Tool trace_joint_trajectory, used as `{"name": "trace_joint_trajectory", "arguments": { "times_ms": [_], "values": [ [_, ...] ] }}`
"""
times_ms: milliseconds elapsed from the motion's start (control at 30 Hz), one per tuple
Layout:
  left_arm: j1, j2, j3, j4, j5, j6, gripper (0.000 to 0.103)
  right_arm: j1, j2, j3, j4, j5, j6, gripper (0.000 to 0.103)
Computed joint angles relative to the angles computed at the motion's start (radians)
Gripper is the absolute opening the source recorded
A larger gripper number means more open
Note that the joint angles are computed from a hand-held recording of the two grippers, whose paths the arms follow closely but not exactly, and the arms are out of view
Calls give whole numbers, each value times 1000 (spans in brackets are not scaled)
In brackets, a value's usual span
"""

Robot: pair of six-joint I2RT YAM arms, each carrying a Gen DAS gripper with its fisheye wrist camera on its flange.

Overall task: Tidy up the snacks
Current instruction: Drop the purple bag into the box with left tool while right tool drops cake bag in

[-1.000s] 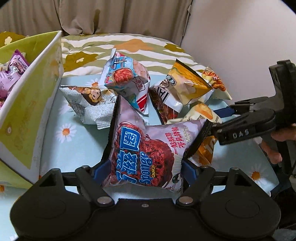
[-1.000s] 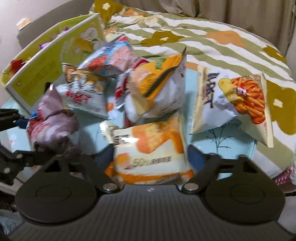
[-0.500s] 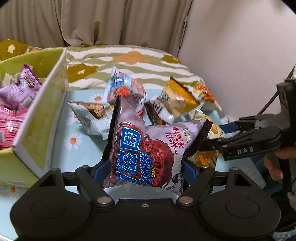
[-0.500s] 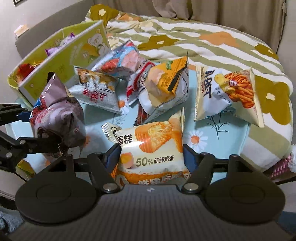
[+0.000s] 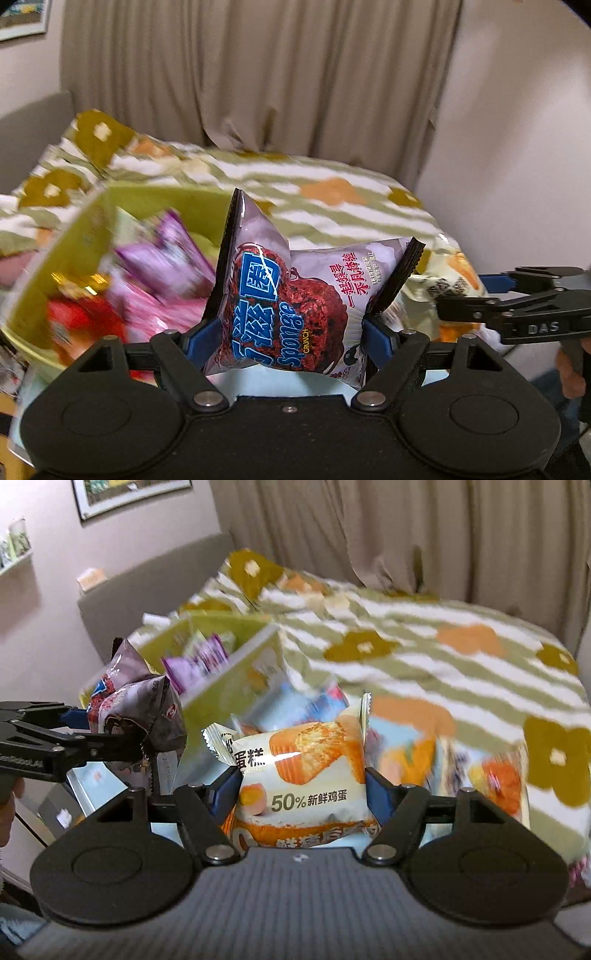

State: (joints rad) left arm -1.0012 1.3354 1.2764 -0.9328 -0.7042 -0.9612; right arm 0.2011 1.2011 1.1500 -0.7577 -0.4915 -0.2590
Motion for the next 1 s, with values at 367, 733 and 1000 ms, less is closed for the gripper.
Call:
{"name": "trace_joint_trajectory", "arguments": {
  "times_ms": [367, 733, 1000],
  "values": [
    [521, -194, -7, 62, 253, 464, 84, 378, 272, 336, 129, 273, 349, 86],
    [1008, -55, -24, 191, 718, 822, 84, 563, 672, 778, 59, 506, 551, 86],
    [1121, 84, -8, 208, 873, 924, 100, 610, 826, 960, -27, 638, 724, 86]
  ]
}}
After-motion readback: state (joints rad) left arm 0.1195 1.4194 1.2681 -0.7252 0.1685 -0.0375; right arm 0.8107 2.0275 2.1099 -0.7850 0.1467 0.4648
